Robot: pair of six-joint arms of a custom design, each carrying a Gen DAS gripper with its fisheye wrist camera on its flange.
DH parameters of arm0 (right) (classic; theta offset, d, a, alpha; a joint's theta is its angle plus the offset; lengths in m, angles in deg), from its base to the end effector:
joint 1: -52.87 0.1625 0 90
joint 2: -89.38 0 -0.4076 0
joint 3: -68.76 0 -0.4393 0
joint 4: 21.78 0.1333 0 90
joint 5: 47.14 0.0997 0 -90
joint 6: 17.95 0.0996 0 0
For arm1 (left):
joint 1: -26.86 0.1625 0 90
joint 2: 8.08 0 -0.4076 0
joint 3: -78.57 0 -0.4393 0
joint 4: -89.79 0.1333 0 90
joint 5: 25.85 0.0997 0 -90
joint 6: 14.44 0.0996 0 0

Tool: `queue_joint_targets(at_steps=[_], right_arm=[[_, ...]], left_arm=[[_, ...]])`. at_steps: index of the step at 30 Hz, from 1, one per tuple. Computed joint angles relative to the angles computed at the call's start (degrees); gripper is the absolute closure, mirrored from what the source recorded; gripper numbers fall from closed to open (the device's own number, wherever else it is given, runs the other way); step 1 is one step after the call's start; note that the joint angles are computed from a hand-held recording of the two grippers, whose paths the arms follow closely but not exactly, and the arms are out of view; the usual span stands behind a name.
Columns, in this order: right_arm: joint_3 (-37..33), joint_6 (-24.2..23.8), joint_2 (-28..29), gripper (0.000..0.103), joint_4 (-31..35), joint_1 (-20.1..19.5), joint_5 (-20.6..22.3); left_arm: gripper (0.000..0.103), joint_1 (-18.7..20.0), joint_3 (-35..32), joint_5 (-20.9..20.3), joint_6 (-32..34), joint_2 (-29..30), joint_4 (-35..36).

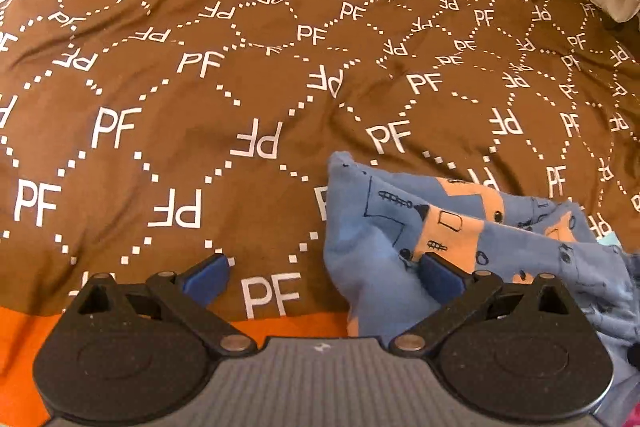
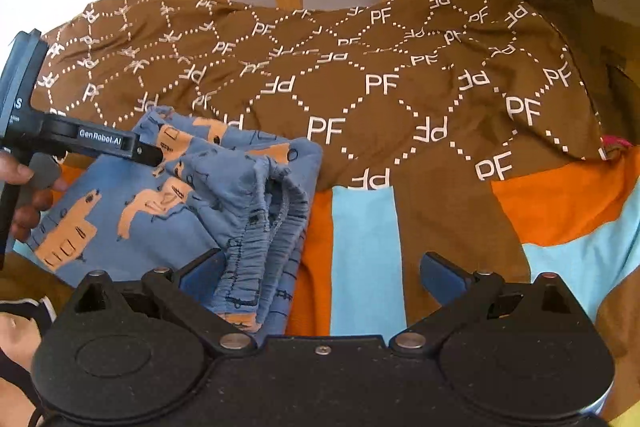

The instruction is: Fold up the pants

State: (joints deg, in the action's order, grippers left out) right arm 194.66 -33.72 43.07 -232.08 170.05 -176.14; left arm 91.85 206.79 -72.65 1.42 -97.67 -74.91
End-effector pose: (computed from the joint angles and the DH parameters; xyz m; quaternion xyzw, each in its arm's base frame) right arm 0.2853 -0.4010 0.0315 0.2155 -0.8649 0.3574 0.2788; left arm -0.0159 -0.5106 0.2959 0.2019 0.8682 -0.3149 0.3260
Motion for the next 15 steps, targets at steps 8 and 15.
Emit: queue_joint_targets(at_steps=[8, 15], right_arm=[[-4.3, -5.8, 1.1, 0.001, -2.8, -0.3, 1.6], [-7.2, -3.0, 3.5, 0.001, 1.3, -1.9, -2.6]], left_arm=[[0.000, -2.7, 3.3, -4.1, -5.5, -11.8, 14.8], [0.000, -3.7, 8.0, -2.0, -8.4, -17.4, 20.9]])
